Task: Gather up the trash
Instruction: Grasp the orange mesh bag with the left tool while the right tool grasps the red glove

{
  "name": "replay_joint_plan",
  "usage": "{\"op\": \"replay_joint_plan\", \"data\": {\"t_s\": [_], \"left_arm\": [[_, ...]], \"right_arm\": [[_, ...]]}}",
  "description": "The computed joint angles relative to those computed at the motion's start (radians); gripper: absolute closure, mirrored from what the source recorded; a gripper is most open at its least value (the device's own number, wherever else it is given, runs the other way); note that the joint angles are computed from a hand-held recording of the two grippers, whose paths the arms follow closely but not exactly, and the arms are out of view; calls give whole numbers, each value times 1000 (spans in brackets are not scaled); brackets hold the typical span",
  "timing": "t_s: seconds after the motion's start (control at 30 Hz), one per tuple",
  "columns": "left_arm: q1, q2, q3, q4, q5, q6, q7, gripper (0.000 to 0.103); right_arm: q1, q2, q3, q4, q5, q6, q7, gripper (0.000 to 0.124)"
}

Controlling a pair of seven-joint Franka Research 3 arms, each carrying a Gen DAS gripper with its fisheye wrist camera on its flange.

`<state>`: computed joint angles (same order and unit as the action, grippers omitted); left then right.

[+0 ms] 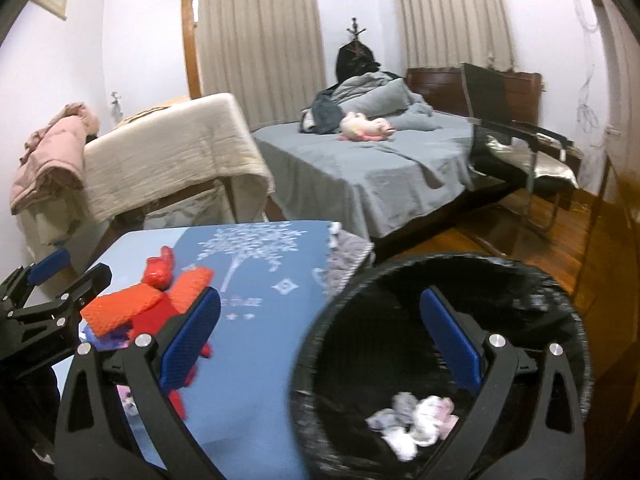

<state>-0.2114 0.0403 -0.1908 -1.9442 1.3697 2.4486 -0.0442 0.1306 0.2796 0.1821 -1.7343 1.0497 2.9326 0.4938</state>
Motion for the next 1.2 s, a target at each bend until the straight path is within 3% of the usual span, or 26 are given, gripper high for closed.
{"op": "replay_joint_plan", "data": {"t_s": [0.3,0.77,1.03,1.13,1.2], "left_arm": [[63,-65,16,-116,-31,-22,-24,11],[116,-15,45,-136,-99,69,12,16],[130,34,68,-125,-187,166,87,37],[130,47,75,-123,-210,206,106,51],[128,50,79,-123,-216,228,117,69]], "right_arm": [[56,58,22,46,-93,0,58,27],[88,146,48,96,-274,-6,188,27],[85,171,56,119,-330,-31,230,27],[82,175,59,123,-340,-39,230,27],[81,176,61,124,-344,-42,231,27]]}}
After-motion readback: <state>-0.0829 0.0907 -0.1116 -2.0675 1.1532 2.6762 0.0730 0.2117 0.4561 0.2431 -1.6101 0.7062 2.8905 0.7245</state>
